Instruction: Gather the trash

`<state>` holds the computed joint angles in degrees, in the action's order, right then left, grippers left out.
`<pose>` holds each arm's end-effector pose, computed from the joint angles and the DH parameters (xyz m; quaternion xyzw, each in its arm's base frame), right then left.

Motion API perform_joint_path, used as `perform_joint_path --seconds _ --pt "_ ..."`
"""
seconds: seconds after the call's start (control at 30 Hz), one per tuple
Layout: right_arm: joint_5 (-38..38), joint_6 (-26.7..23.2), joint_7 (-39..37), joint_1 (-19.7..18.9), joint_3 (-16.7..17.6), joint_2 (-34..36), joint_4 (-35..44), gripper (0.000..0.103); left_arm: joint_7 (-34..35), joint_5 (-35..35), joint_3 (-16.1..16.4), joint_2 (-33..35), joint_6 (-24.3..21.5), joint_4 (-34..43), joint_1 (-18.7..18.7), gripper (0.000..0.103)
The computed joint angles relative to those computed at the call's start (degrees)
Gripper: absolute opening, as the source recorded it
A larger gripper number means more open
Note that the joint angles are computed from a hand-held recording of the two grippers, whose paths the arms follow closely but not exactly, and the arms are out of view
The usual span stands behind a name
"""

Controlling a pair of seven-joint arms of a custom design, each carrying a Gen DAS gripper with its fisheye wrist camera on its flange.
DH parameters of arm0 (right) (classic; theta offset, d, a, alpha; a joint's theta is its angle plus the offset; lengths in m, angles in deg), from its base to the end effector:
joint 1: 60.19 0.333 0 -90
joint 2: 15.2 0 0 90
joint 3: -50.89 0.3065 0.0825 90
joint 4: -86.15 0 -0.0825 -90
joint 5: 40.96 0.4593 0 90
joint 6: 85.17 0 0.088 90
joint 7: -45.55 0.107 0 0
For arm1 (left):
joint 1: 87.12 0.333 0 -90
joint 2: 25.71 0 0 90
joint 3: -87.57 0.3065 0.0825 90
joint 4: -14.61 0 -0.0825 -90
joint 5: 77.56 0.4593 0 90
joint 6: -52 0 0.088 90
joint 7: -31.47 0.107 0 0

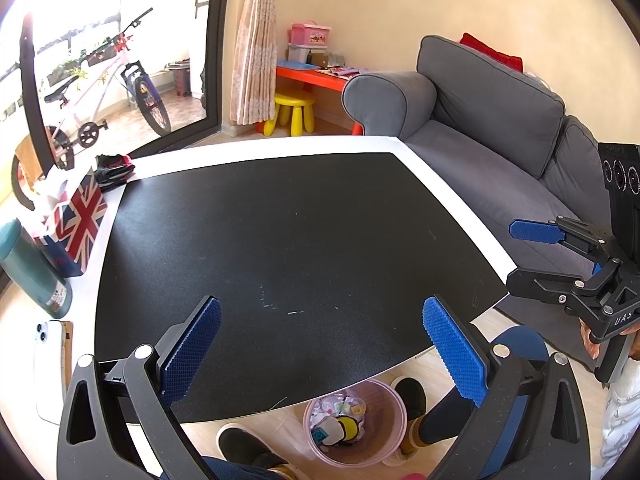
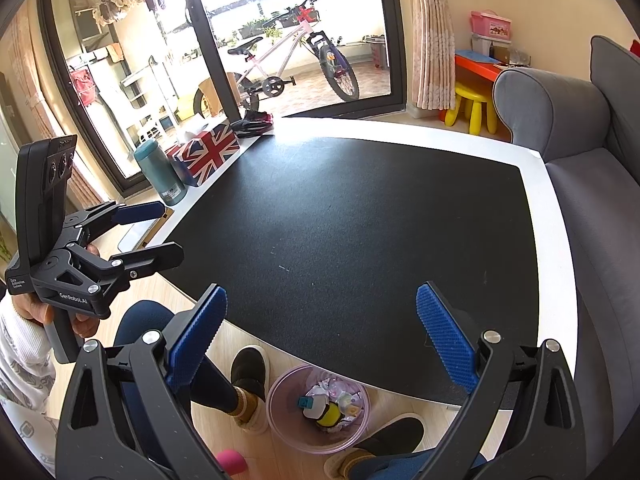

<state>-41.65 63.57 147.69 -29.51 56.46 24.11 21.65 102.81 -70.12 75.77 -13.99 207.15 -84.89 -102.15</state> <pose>0.7105 0.4869 0.4765 -0.7648 0.5175 -0.1181 0.3652 0.6611 -0.3276 0.5139 -0.5800 0.7220 -0.3370 0.1692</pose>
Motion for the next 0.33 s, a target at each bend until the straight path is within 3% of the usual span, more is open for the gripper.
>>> perform_joint_path --seconds 0.33 --pt "0.0 0.0 0.0 0.0 -0.1 0.0 -0.1 0.094 0.1 0.8 0.2 0.2 0.1 0.3 -0.1 0.097"
